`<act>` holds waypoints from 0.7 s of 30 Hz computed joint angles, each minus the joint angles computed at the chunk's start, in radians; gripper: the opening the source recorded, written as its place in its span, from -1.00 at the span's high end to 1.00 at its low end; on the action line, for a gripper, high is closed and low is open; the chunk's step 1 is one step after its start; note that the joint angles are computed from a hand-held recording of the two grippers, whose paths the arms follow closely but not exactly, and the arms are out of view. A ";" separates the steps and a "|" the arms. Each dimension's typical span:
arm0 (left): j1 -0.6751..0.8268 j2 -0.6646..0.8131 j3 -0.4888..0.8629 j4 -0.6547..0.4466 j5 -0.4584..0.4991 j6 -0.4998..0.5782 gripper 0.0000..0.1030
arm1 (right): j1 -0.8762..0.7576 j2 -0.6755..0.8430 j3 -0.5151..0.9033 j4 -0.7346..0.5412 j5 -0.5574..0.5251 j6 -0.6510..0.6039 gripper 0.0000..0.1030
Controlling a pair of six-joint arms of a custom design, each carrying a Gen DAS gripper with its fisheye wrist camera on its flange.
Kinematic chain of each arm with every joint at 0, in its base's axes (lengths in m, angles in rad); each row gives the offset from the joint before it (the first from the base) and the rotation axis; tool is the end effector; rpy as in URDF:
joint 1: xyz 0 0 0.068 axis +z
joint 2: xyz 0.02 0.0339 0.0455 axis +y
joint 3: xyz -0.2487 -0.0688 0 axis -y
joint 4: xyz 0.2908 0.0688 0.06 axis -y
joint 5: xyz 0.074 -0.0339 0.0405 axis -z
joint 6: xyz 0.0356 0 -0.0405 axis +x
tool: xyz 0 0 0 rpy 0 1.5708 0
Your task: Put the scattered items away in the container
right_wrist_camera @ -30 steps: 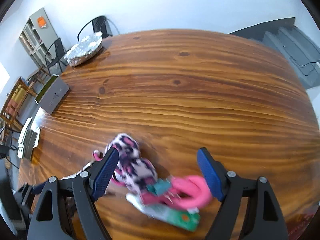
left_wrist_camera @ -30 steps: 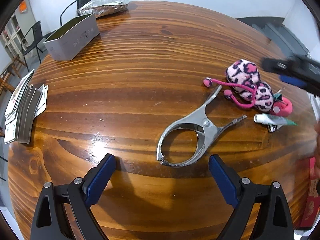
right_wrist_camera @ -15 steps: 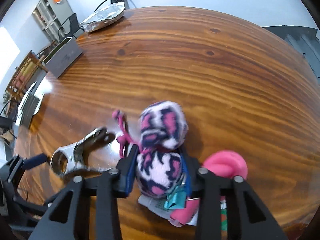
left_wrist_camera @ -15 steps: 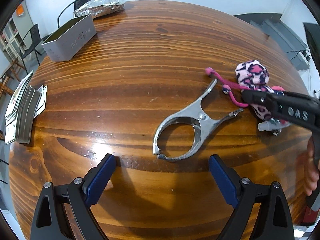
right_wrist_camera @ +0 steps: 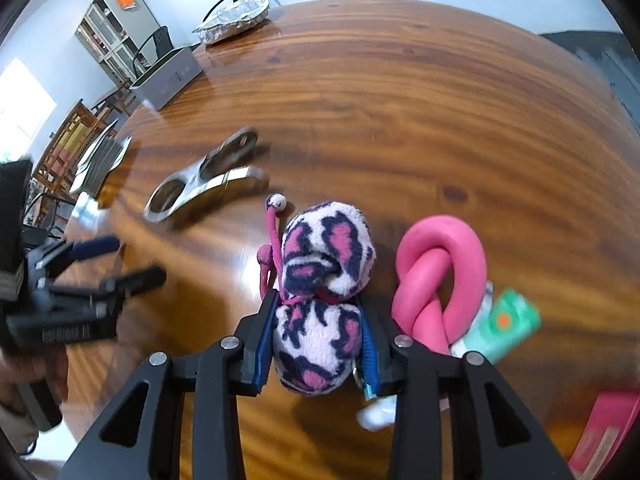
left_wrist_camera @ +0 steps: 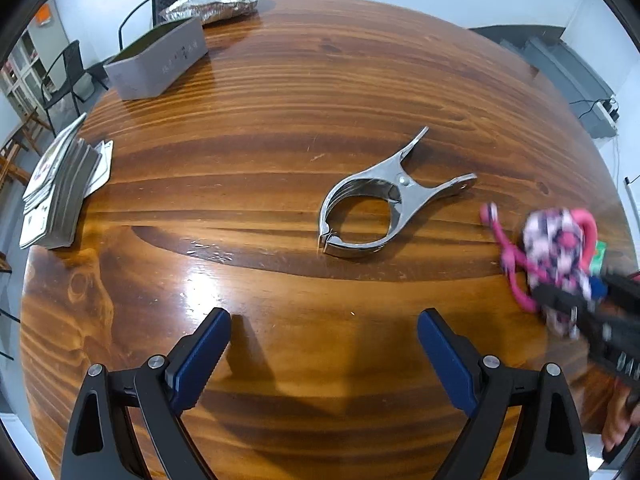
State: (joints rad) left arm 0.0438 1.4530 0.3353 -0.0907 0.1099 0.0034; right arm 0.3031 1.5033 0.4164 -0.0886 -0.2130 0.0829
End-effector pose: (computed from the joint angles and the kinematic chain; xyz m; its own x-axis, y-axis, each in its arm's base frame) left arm 0.2108 0.0053 0.0230 -0.9342 -0.0376 -0.3549 -0.0015 0.9948 -0.1013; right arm 0.2206 0.0769 0.0317 -0.9084 -0.1993 -0.3676 -0.2952 0.9282 0.2263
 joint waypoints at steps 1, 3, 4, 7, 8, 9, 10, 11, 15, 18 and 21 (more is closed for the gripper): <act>0.005 -0.021 -0.008 -0.004 0.006 0.005 -0.85 | -0.003 -0.038 -0.032 -0.014 -0.009 0.001 0.23; -0.015 -0.063 -0.022 -0.004 0.006 -0.006 -0.85 | -0.003 -0.129 -0.093 -0.054 -0.006 0.011 0.22; -0.020 -0.066 -0.019 0.002 0.006 -0.004 -0.85 | -0.004 -0.173 -0.119 -0.074 -0.005 0.014 0.22; -0.043 -0.022 0.013 0.052 -0.009 0.014 -0.85 | -0.012 -0.361 -0.199 -0.162 0.009 0.019 0.14; -0.060 -0.003 0.026 0.070 -0.025 0.022 -0.85 | -0.012 -0.458 -0.228 -0.210 0.019 0.022 0.04; -0.075 0.016 0.044 0.082 -0.034 0.035 -0.85 | -0.016 -0.533 -0.248 -0.250 0.025 0.020 -0.12; -0.088 0.042 0.073 0.090 -0.039 0.057 -0.85 | -0.006 -0.584 -0.256 -0.277 0.039 0.030 -0.21; -0.101 0.062 0.082 0.107 -0.044 0.073 -0.85 | 0.003 -0.659 -0.270 -0.319 0.054 0.038 -0.33; -0.134 0.152 0.132 0.157 -0.059 0.151 -0.85 | 0.036 -0.776 -0.277 -0.396 0.075 0.070 -0.40; -0.134 0.203 0.171 0.172 -0.052 0.177 -0.85 | 0.053 -0.821 -0.280 -0.436 0.091 0.091 -0.40; -0.125 0.242 0.202 0.171 -0.047 0.195 -0.85 | 0.056 -0.862 -0.284 -0.479 0.105 0.106 -0.41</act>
State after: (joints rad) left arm -0.0814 1.6948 0.5370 0.0799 0.0627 0.1982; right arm 0.3592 0.6410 0.1325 -0.5677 -0.1077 0.1887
